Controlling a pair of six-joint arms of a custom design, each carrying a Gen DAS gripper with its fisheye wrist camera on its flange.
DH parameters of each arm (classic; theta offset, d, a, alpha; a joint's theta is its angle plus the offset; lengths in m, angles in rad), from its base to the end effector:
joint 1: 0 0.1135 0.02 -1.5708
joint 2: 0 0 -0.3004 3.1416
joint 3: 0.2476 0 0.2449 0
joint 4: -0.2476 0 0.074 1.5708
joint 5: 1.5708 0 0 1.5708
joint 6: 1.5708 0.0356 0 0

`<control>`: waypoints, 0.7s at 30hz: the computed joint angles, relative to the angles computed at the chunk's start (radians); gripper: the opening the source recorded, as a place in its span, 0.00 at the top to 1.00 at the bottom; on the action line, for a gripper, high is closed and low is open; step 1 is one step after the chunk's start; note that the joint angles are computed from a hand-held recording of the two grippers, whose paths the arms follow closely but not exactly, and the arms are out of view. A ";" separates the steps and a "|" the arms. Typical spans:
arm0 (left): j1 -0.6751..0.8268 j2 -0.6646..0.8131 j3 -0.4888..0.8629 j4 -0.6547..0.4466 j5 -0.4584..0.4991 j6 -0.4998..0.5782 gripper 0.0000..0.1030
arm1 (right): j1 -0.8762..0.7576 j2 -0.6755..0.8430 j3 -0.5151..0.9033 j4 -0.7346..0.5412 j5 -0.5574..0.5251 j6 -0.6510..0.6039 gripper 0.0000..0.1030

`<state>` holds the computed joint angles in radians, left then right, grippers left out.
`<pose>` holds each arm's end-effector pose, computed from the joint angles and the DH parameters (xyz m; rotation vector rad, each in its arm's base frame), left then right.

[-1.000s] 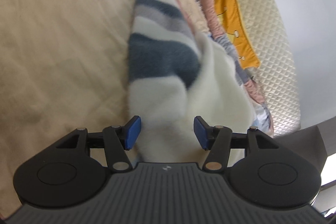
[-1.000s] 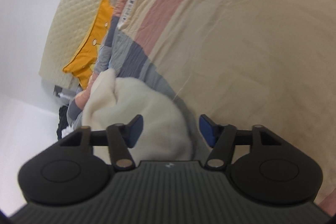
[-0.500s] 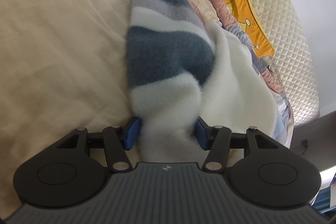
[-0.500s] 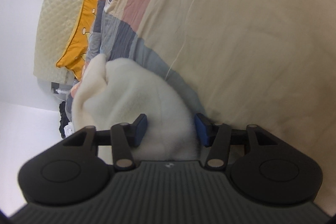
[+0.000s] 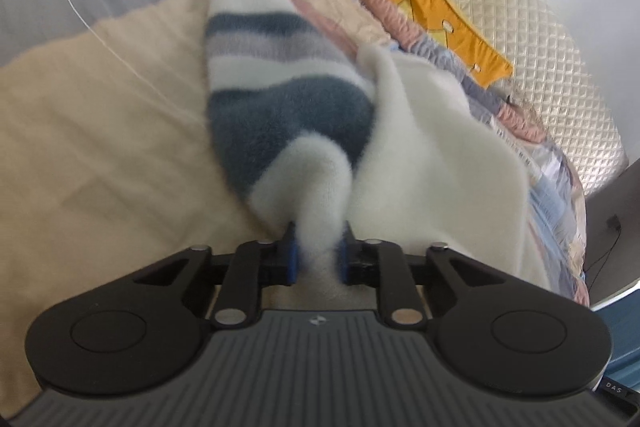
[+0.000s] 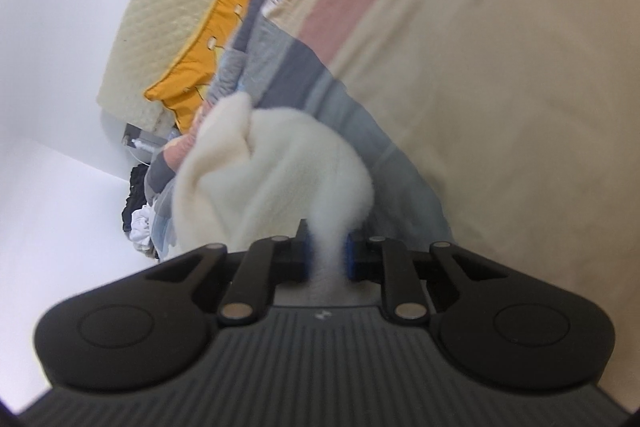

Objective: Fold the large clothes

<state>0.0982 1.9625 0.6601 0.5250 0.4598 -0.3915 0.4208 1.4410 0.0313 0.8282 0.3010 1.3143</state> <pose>0.3310 0.0167 0.1039 -0.3440 2.3217 -0.6838 0.1583 0.0593 0.1273 1.1113 1.9038 0.6884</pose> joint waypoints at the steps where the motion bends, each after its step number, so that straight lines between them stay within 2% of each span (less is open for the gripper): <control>1: 0.013 -0.019 -0.014 0.012 0.008 -0.006 0.83 | 0.007 -0.051 0.004 -0.047 0.021 -0.014 0.83; 8: 0.144 -0.198 -0.147 0.214 0.164 -0.060 0.86 | 0.060 -0.384 0.058 -0.377 0.210 -0.139 0.86; 12: 0.164 -0.221 -0.116 0.193 0.137 -0.081 0.86 | 0.037 -0.442 0.081 -0.460 0.256 -0.202 0.87; 15: 0.136 -0.190 -0.079 0.148 0.055 -0.063 0.86 | -0.006 -0.369 0.094 -0.437 0.239 -0.248 0.87; 18: 0.077 -0.142 -0.030 0.082 -0.061 0.000 0.86 | -0.048 -0.214 0.127 -0.422 0.199 -0.278 0.87; 21: 0.016 -0.060 0.037 0.009 -0.174 0.072 0.86 | -0.111 -0.043 0.147 -0.386 0.109 -0.279 0.87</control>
